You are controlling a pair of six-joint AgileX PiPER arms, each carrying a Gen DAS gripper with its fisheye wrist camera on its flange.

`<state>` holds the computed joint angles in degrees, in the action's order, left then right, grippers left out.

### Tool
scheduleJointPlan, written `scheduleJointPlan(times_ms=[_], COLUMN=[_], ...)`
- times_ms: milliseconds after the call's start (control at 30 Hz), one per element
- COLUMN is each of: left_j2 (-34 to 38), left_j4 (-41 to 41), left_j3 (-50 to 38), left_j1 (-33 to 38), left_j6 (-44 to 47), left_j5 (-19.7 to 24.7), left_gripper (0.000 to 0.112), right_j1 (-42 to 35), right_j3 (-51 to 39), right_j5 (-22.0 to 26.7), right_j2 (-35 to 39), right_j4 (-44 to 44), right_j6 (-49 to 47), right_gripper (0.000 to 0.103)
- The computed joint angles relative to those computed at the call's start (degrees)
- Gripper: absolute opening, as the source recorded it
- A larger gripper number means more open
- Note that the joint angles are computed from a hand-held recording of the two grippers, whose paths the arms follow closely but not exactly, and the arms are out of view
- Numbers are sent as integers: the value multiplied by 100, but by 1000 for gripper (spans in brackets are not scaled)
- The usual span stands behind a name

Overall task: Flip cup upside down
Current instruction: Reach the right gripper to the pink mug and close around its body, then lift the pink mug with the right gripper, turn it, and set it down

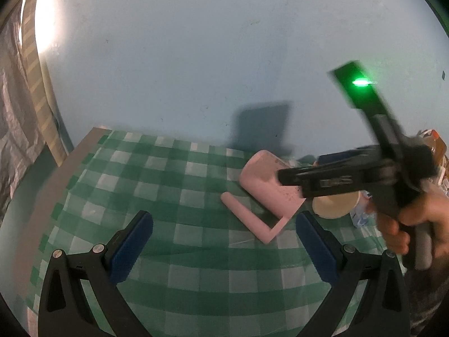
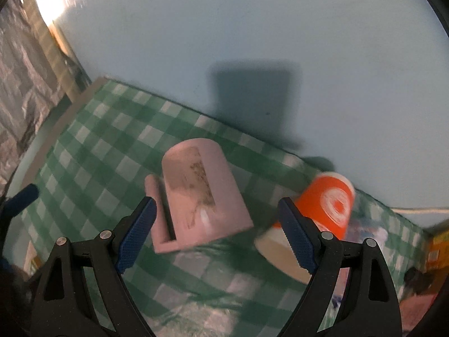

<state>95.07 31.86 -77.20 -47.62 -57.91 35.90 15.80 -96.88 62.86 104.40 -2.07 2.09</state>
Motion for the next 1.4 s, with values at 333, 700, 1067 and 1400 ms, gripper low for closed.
scheduleJointPlan(times_ms=[333, 700, 1067, 1400], left_j2=[432, 667, -174, -135], left_j4=[-659, -1848, -1553, -1927], left_j3=[-521, -605, 290, 382], left_j1=[435, 850, 736, 552], left_j6=[620, 1369, 890, 1215], left_j5=[123, -194, -747, -891], left_gripper=[103, 103, 103, 103], right_j1=[28, 62, 83, -497], right_j3=[-1044, -605, 1039, 2562], right_j5=[586, 270, -401, -717], right_j2=[1119, 922, -316, -1885], right_j4=[137, 144, 575, 1470], right_j6=[-59, -53, 104, -220], right_gripper=[87, 79, 78, 76])
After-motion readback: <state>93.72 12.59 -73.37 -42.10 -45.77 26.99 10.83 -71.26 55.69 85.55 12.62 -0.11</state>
